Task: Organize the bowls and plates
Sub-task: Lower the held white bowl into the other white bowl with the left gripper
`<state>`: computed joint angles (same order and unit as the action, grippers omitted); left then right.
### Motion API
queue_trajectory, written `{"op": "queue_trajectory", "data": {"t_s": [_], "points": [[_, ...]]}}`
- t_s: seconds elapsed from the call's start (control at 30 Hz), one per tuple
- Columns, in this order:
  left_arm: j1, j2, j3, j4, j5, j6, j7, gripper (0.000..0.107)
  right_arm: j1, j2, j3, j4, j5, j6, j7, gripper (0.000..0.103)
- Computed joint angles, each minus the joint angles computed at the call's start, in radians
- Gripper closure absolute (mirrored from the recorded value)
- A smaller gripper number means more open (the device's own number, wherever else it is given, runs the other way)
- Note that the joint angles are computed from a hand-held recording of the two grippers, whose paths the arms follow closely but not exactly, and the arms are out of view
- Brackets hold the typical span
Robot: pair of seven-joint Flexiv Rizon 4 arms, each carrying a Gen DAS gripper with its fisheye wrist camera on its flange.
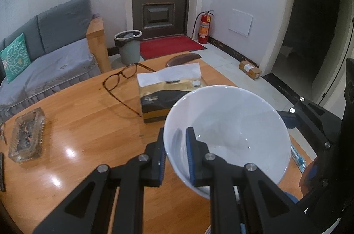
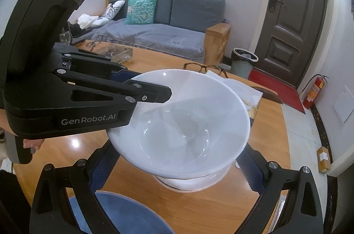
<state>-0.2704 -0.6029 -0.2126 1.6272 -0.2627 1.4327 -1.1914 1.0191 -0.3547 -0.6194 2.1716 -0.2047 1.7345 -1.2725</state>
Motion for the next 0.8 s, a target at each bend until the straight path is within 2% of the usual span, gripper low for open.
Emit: {"op": "queue_trajectory", "data": {"t_s": [0.43, 0.6, 0.8], "points": [[-0.069, -0.087, 0.084, -0.116, 0.056, -0.081, -0.067, 0.093, -0.379, -0.062, 0.360, -0.082, -0.039, -0.006, -0.014, 0.006], [-0.072, -0.097, 0.092, -0.134, 0.077, -0.093, -0.083, 0.092, -0.455, -0.080, 0.437, -0.109, -0.049, -0.006, -0.018, 0.006], [-0.084, -0.104, 0.110, -0.149, 0.096, -0.112, -0.107, 0.093, -0.471, -0.086, 0.452, -0.106, -0.050, -0.010, -0.020, 0.006]]}}
